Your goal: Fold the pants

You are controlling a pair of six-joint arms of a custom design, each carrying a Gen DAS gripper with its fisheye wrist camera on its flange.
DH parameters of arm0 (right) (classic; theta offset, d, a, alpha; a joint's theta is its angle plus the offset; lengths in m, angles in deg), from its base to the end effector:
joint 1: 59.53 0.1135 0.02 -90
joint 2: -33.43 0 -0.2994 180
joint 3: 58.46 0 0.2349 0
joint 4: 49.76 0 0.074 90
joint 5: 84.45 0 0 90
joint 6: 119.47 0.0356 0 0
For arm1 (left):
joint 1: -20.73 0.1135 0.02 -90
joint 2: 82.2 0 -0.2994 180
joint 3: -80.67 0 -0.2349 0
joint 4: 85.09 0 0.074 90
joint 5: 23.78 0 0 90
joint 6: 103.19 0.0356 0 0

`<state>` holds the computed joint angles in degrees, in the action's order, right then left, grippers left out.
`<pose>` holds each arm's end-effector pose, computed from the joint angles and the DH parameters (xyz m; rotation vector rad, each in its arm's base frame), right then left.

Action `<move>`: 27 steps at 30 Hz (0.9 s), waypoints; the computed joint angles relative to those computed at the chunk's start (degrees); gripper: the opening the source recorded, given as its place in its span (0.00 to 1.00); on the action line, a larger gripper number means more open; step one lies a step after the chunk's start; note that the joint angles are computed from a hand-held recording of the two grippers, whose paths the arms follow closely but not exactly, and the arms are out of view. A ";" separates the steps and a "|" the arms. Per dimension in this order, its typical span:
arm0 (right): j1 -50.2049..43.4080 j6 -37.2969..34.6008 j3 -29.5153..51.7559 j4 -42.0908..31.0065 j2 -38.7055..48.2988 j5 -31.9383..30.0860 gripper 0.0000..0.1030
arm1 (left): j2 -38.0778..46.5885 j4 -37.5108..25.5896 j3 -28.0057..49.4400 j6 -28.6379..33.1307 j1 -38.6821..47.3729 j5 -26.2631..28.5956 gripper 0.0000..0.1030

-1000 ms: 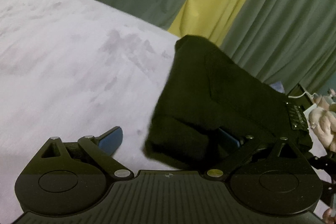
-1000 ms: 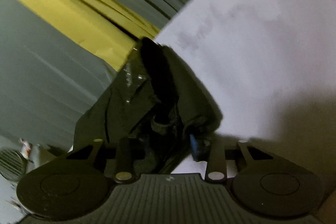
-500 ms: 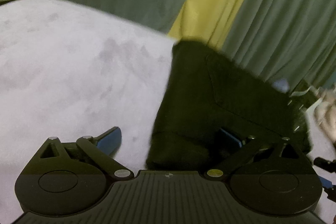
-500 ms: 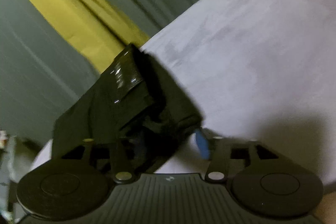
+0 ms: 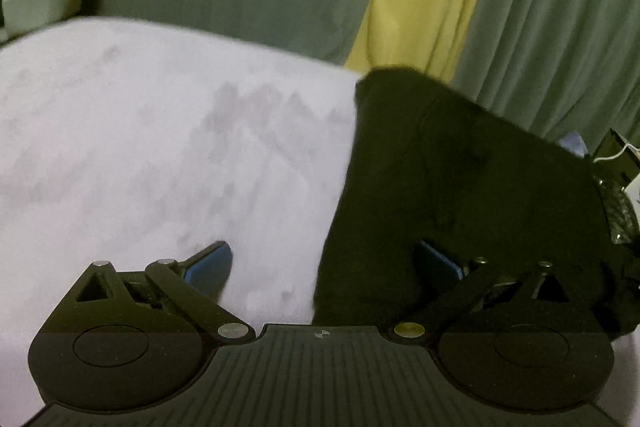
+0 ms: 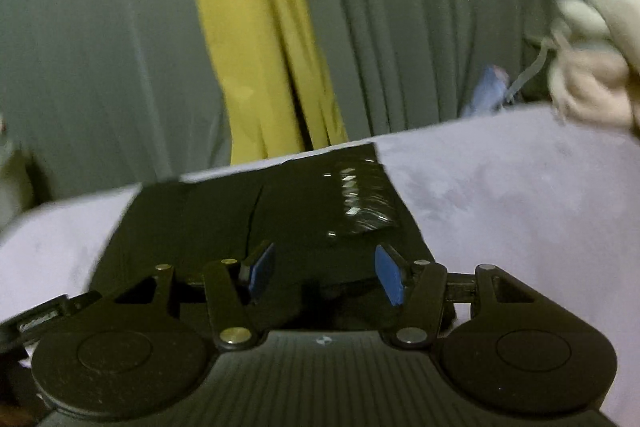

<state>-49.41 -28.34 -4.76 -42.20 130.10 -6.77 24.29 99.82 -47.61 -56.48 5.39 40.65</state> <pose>0.3091 0.0629 0.1877 -0.2932 2.1738 0.3460 0.3020 -0.0669 0.1276 -0.7483 2.2088 0.0441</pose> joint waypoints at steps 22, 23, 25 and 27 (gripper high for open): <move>6.66 -2.63 17.79 -5.62 9.97 3.18 0.50 | -0.97 -5.98 1.97 4.47 0.65 5.96 1.00; 7.19 -2.20 22.32 -8.28 13.22 3.70 0.36 | -1.62 -5.91 1.37 3.93 0.01 5.41 1.00; 8.09 -2.25 29.05 -11.00 18.88 5.65 0.29 | -2.55 -4.26 0.20 3.61 0.16 5.60 1.00; 9.07 -3.49 34.44 -13.74 23.26 8.64 0.29 | -4.30 -1.42 -1.58 2.57 0.87 6.84 1.00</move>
<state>-40.34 -31.83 29.68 -55.94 153.36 1.88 19.99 98.40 -49.19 -53.91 6.25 47.49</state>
